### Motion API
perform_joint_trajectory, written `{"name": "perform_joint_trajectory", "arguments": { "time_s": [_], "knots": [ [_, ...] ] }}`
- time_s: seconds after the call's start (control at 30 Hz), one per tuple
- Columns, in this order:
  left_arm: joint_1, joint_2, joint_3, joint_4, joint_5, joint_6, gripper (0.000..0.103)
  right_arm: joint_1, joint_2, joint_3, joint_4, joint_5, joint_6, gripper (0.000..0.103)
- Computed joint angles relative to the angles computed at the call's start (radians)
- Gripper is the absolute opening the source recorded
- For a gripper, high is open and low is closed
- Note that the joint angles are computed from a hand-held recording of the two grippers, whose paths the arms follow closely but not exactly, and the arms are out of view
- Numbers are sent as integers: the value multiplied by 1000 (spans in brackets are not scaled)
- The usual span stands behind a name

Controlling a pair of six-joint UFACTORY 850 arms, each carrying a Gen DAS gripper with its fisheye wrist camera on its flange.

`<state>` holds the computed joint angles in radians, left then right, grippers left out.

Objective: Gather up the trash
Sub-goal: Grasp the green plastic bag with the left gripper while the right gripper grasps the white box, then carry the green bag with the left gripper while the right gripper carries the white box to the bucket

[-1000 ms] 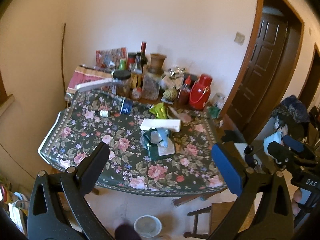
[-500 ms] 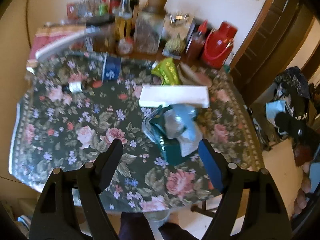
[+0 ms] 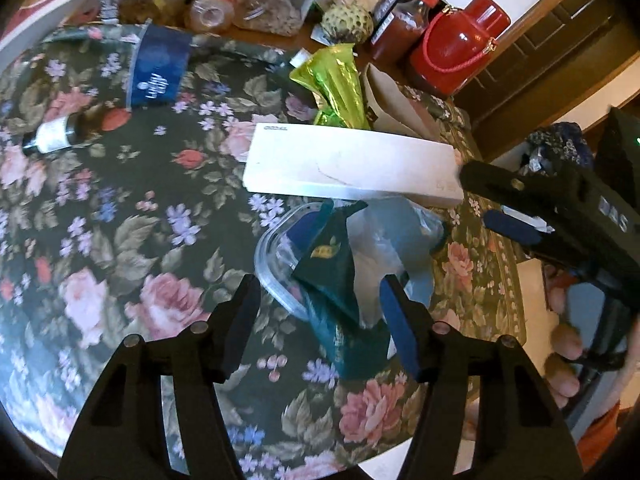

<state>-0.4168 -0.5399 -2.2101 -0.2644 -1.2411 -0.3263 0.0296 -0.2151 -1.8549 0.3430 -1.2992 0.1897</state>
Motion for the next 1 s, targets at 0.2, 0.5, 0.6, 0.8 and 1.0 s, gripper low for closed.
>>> {"name": "perform_joint_trajectory", "arguments": {
  "time_s": [0.2, 0.5, 0.6, 0.8, 1.0],
  "knots": [
    [2, -43, -37, -35, -26, 56, 33, -4, -65, -22, 75, -8, -5, 66],
    [7, -8, -9, -30, -15, 81, 15, 16, -84, -73, 71, -27, -60, 36],
    [12, 15, 2, -26, -7, 63, 13, 25, -84, -106, 69, -28, -99, 30],
    [4, 61, 17, 14, 16, 5, 11, 42, -76, -158, 90, -29, -165, 18],
    [-38, 88, -12, 123, 30, -66, 11, 47, -32, -182, 86, 7, -230, 15]
  ]
}}
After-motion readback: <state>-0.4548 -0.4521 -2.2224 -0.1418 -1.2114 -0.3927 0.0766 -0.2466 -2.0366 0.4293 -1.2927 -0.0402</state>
